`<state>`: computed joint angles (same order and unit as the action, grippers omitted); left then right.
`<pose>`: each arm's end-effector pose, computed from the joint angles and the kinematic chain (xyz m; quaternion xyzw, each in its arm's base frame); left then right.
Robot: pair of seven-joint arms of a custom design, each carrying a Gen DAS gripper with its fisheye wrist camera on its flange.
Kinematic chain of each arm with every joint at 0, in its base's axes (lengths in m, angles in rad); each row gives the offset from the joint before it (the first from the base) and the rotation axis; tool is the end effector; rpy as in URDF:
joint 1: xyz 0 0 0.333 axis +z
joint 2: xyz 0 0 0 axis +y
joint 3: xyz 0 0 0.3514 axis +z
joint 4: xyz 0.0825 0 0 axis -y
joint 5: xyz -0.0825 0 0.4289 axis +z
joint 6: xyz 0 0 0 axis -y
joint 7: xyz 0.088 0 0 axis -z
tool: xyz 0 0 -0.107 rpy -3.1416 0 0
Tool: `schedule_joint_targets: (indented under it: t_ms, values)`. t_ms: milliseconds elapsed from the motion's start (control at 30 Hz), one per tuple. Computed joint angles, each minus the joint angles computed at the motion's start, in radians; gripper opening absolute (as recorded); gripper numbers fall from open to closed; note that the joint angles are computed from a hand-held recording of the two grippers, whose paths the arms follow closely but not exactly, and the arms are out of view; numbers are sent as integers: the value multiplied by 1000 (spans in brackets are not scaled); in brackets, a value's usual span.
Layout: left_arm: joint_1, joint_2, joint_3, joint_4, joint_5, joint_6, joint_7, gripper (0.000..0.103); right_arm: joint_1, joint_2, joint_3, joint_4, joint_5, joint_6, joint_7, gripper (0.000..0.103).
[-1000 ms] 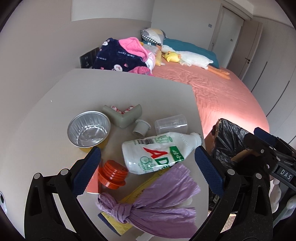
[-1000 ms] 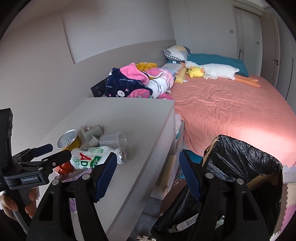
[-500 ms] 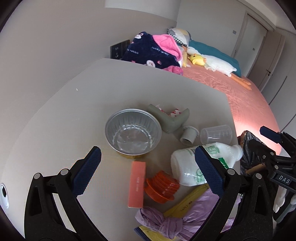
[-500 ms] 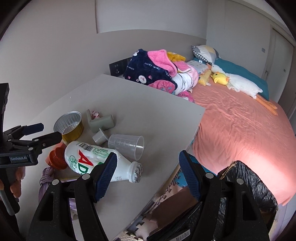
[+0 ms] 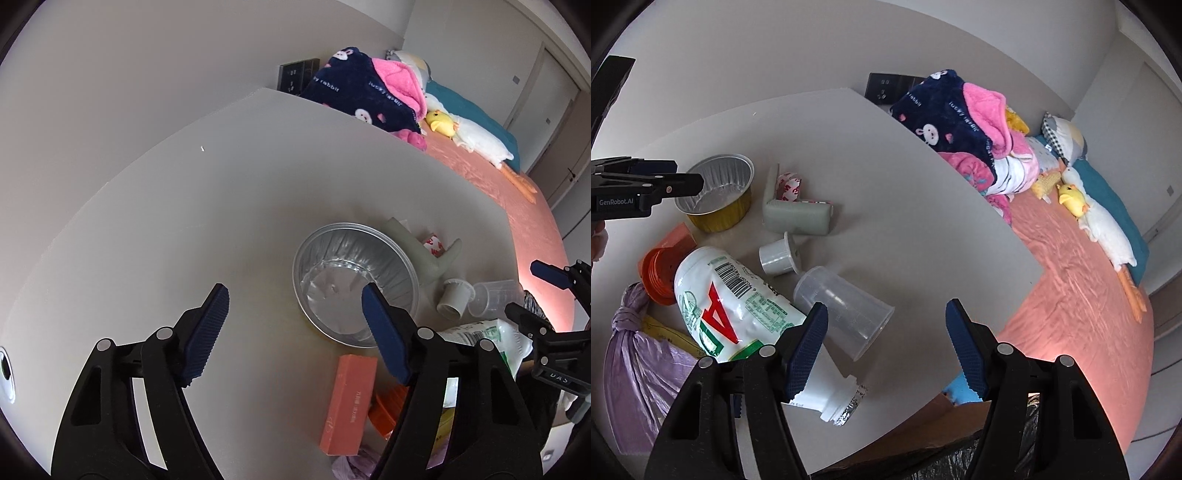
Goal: Collect trash
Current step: 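Grasp the silver foil cup rim with the left gripper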
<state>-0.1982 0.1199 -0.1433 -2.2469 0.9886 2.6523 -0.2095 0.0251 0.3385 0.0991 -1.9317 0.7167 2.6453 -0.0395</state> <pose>0.5473 -0.2181 0.3378 -0.8468 0.4379 -0.1983 0.2278 0.6900 0.0641 0.3523 -0.9350 0.2013 -0.1613 0.2434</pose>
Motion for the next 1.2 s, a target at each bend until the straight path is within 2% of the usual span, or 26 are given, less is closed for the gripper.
schedule_joint_targets:
  t_ms: [100,233,333,400,533,667,867,967,1033,1167,1200]
  values:
    - [5,9,2,4,-22,5,26,72,14,19,-11,24,-66,-29,0,65]
    - [12,23,9,9,-46,23,53,72,28,42,-6,40,-120,-9,-10,60]
    - [15,33,14,12,-70,36,77,72,22,54,20,41,-116,31,-72,59]
    - [18,40,17,11,-85,53,97,68,8,59,47,39,-93,60,-145,59]
    - [16,43,25,10,-93,68,117,67,19,85,56,63,-119,81,-212,59]
    - [13,44,34,7,-73,79,115,66,36,104,47,103,-160,35,-196,58]
    - [14,44,38,6,-48,86,114,66,25,103,59,117,-132,-36,-217,57]
    - [15,40,36,4,-52,78,115,54,21,98,59,115,-101,-68,-213,56]
    - [20,36,40,-4,-47,109,101,45,19,102,50,129,-88,-114,-187,56]
    - [19,37,40,-3,-41,120,99,31,14,109,34,155,-70,-184,-142,55]
    - [19,35,40,-4,-36,124,96,24,11,109,33,157,-62,-192,-142,54]
